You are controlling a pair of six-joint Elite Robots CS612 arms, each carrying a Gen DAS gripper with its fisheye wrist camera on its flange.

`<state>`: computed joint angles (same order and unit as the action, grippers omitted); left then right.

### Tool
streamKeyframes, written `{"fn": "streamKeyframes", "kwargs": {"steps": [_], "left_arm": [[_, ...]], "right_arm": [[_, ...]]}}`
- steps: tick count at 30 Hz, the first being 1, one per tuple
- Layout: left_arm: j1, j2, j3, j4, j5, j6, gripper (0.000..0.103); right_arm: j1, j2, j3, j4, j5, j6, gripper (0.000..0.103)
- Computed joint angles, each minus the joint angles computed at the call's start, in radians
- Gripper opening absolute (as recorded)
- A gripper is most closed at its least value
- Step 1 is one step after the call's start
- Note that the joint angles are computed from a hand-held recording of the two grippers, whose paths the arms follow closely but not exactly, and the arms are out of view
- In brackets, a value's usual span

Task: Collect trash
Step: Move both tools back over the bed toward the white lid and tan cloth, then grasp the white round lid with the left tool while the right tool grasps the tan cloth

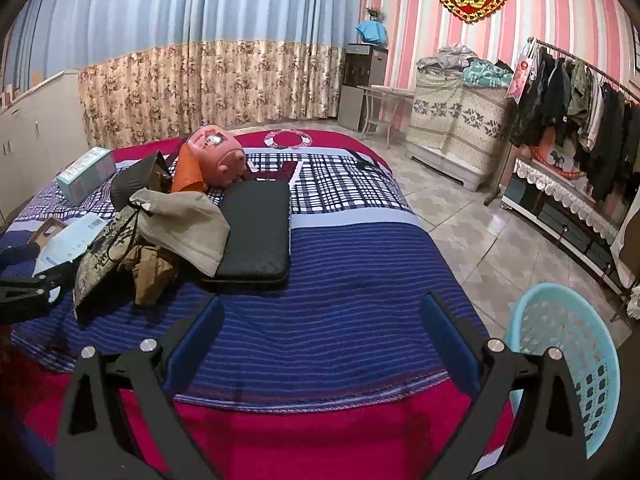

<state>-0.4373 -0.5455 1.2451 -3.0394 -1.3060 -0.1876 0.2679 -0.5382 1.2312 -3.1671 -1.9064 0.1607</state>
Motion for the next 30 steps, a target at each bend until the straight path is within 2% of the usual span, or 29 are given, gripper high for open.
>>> {"fn": "streamKeyframes", "kwargs": {"steps": [4, 5, 10, 14, 21, 23, 25, 27, 30], "left_arm": [[-0.009, 0.004, -0.007, 0.011, 0.029, 0.041, 0.061], [-0.009, 0.004, -0.006, 0.015, 0.033, 0.051, 0.059], [-0.003, -0.006, 0.010, 0.009, 0.023, 0.032, 0.059], [0.013, -0.019, 0.031, -0.023, -0.020, -0.004, 0.059], [0.032, -0.051, 0.085, -0.081, -0.004, -0.020, 0.059], [0.036, -0.057, 0.096, -0.089, 0.003, -0.025, 0.059], [0.040, -0.058, 0.102, -0.087, 0.010, -0.031, 0.059], [0.042, -0.060, 0.106, -0.083, 0.012, -0.037, 0.059], [0.040, -0.058, 0.105, -0.079, 0.019, -0.043, 0.059]], "right_arm": [[0.002, 0.006, -0.013, 0.013, 0.033, 0.022, 0.096], [0.003, 0.008, -0.018, 0.017, 0.041, 0.024, 0.096], [0.013, 0.029, -0.058, 0.051, 0.086, -0.007, 0.096], [0.020, 0.045, -0.087, 0.065, 0.128, -0.043, 0.096], [0.025, 0.076, -0.157, 0.126, 0.218, -0.062, 0.095], [0.025, 0.090, -0.186, 0.159, 0.249, -0.069, 0.088], [0.023, 0.099, -0.207, 0.197, 0.276, -0.079, 0.069], [0.022, 0.109, -0.228, 0.238, 0.299, -0.092, 0.059], [0.017, 0.110, -0.228, 0.237, 0.341, -0.097, 0.032]]}}
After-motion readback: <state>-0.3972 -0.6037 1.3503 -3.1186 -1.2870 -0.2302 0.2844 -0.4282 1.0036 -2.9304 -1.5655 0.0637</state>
